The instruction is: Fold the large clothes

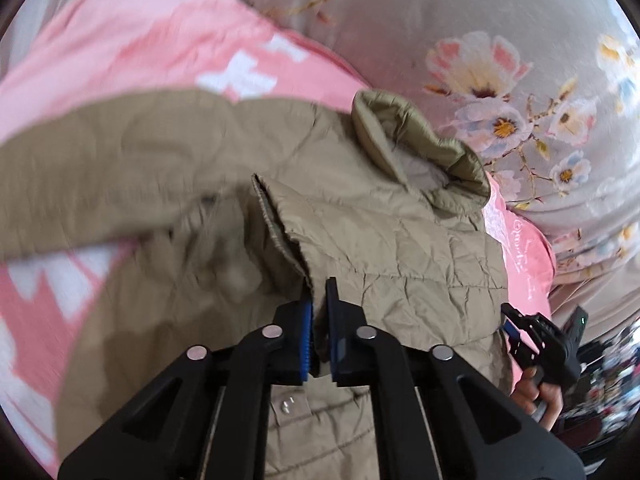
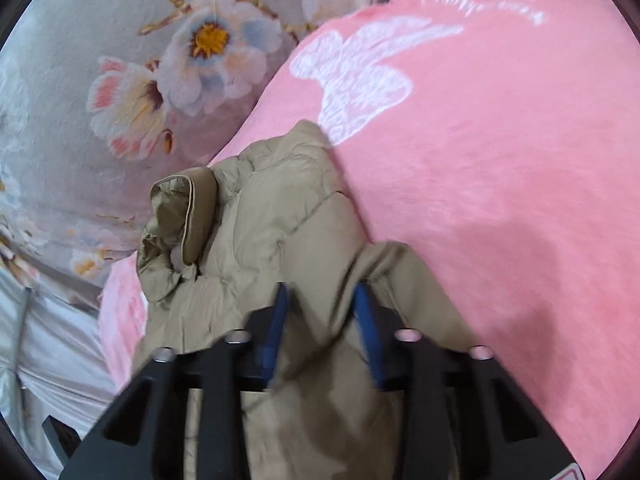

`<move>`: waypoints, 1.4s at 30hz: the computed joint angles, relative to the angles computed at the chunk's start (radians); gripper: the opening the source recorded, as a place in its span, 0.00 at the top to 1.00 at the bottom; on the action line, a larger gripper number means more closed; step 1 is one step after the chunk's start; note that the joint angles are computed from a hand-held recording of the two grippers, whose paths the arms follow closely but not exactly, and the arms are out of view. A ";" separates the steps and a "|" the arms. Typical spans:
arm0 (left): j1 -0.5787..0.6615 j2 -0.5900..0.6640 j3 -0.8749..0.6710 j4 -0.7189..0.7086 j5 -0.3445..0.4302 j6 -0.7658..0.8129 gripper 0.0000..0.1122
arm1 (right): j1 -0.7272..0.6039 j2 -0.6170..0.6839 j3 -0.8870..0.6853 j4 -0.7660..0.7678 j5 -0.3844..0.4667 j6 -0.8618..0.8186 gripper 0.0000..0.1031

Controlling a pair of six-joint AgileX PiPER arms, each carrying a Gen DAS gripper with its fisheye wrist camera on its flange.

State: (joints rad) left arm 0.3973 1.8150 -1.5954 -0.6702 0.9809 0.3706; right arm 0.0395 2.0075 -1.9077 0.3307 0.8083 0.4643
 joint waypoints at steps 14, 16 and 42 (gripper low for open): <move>-0.085 -0.011 0.225 0.144 -0.305 0.047 0.95 | 0.235 0.108 -0.188 -0.663 0.222 0.179 0.98; -0.109 -0.030 0.273 0.169 -0.380 0.053 0.95 | 0.250 0.125 -0.204 -0.712 0.242 0.178 0.98; -0.077 -0.058 0.381 -0.103 -0.459 0.301 0.91 | 0.615 0.196 -0.263 -0.873 0.287 0.180 0.84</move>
State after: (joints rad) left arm 0.3199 1.7570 -1.2143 -0.7731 0.5216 0.6713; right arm 0.6543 2.2038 -2.1704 -0.5419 1.0951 0.6447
